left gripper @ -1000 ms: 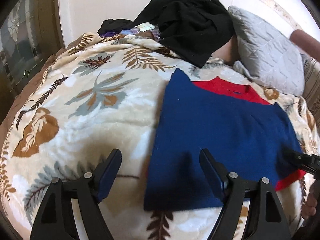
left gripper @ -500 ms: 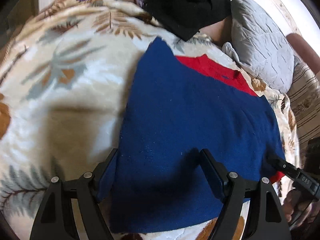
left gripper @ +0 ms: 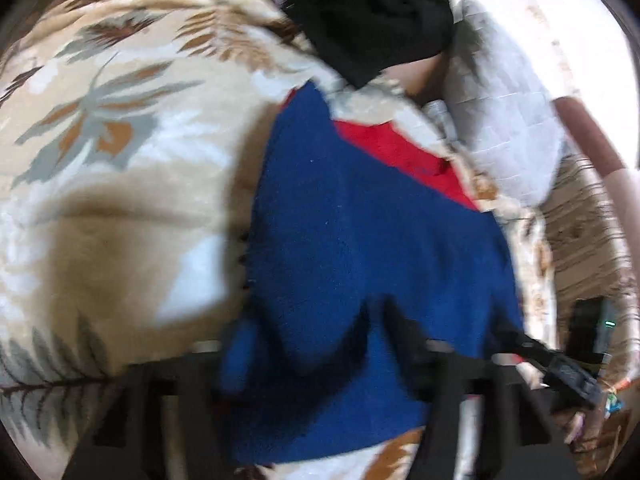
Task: Fold small clothes
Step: 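Grasp the sweater's side edge with the left gripper and lift it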
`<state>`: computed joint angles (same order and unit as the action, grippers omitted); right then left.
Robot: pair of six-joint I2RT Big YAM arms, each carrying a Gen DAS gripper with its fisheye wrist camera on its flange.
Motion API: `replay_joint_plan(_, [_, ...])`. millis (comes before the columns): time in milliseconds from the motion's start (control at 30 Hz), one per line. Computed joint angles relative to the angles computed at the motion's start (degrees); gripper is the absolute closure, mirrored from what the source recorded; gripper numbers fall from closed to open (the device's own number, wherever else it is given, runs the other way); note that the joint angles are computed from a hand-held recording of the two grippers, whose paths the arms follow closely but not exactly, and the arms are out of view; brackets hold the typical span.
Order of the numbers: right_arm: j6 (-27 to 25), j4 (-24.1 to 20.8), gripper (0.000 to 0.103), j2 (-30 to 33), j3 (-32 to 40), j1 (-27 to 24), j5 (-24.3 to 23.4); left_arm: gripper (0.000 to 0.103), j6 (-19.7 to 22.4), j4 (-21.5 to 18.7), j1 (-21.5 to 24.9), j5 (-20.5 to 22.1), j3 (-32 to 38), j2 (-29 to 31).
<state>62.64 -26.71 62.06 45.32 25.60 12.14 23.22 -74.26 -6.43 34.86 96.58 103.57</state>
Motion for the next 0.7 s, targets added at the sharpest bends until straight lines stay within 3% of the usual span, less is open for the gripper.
replay_joint_plan(100, [-0.03,-0.01,0.048,-0.01,-0.03,-0.03,0.01,0.03,-0.12,1.83,-0.25,1.23,-1.1,-0.6])
replay_joint_plan(167, [-0.1,-0.01,0.048,0.0,-0.03,-0.02,0.03,0.066,-0.14,1.55,-0.23,3.02,-1.22,-0.63])
replay_joint_plan(333, [0.02,0.28,0.048,-0.14,-0.17,-0.07,-0.16,0.067,-2.35,2.54,-0.4,3.41,-0.97,0.05])
replay_joint_plan(400, [0.32,0.42,0.048,-0.26,-0.25,-0.25,-0.53,0.054,-3.74,2.73,-0.37,2.57,-0.56,0.52])
replay_joint_plan(433, [0.55,0.42,0.048,-0.45,-0.33,-0.26,-0.62,0.053,-4.53,2.61,-0.34,3.16,-0.52,0.83])
replay_joint_plan(500, [1.71,0.95,0.048,-1.34,-0.81,-0.46,-1.07,0.058,-5.4,4.38,-0.38,3.26,-1.49,0.12])
replay_joint_plan(533, [1.98,1.21,0.048,-1.8,-1.13,-0.6,-1.31,0.07,-5.57,5.31,-0.44,3.32,-2.15,-0.43])
replay_joint_plan(567, [2.67,1.51,0.048,-2.87,-1.72,-0.67,-1.31,0.074,-5.55,5.44,-0.61,3.69,-2.32,-0.64])
replay_joint_plan(700, [4.0,0.05,0.048,-7.3,-3.44,0.24,3.6,0.077,-6.07,9.64,-1.23,4.87,-5.12,-3.96])
